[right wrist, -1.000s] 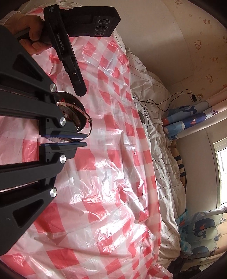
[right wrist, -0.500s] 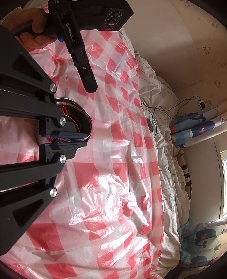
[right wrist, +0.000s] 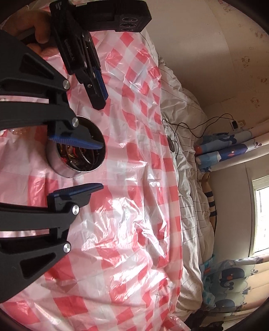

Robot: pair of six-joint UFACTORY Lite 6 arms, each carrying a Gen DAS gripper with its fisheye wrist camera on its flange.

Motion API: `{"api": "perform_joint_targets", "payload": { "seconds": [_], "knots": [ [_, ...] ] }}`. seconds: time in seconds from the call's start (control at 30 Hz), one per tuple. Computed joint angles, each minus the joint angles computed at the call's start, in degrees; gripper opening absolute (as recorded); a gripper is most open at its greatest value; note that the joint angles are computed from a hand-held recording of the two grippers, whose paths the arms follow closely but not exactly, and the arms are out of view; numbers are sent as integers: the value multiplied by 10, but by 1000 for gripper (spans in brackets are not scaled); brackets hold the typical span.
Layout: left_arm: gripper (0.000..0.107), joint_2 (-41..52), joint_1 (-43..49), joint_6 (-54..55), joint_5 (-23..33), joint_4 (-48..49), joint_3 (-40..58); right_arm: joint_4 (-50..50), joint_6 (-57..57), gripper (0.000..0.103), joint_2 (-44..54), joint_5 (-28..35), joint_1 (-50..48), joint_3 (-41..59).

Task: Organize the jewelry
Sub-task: 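Open the left tool inside the tin to release the bangles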

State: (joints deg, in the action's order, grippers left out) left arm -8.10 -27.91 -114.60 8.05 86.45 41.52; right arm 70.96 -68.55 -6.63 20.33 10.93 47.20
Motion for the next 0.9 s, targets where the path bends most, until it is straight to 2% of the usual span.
{"api": "perform_joint_targets", "payload": {
  "seconds": [0.03, 0.17, 0.23, 0.3, 0.4, 0.6, 0.9],
  "knots": [
    [48, -8, -21, 34, 31, -33, -6, -22, 16, 36, -20, 11, -6, -16],
    [54, -21, -94, 126, 135, -125, -10, -50, 19, 41, -114, 42, -27, -128],
    [62, -40, -149, 82, 207, -109, -35, -45, 4, 41, -137, 36, -26, -178],
    [65, -46, -195, 33, 267, -113, -63, -29, -10, 41, -119, 42, -29, -190],
    [65, -30, -200, 39, 269, -130, -64, 14, -39, 41, -107, 74, -36, -186],
    [68, -19, -249, 33, 331, -114, -49, -5, -31, 43, -134, 37, -1, -201],
    [69, 0, -245, 44, 329, -109, -42, 2, -51, 45, -104, 35, 0, -196]
  ]
}}
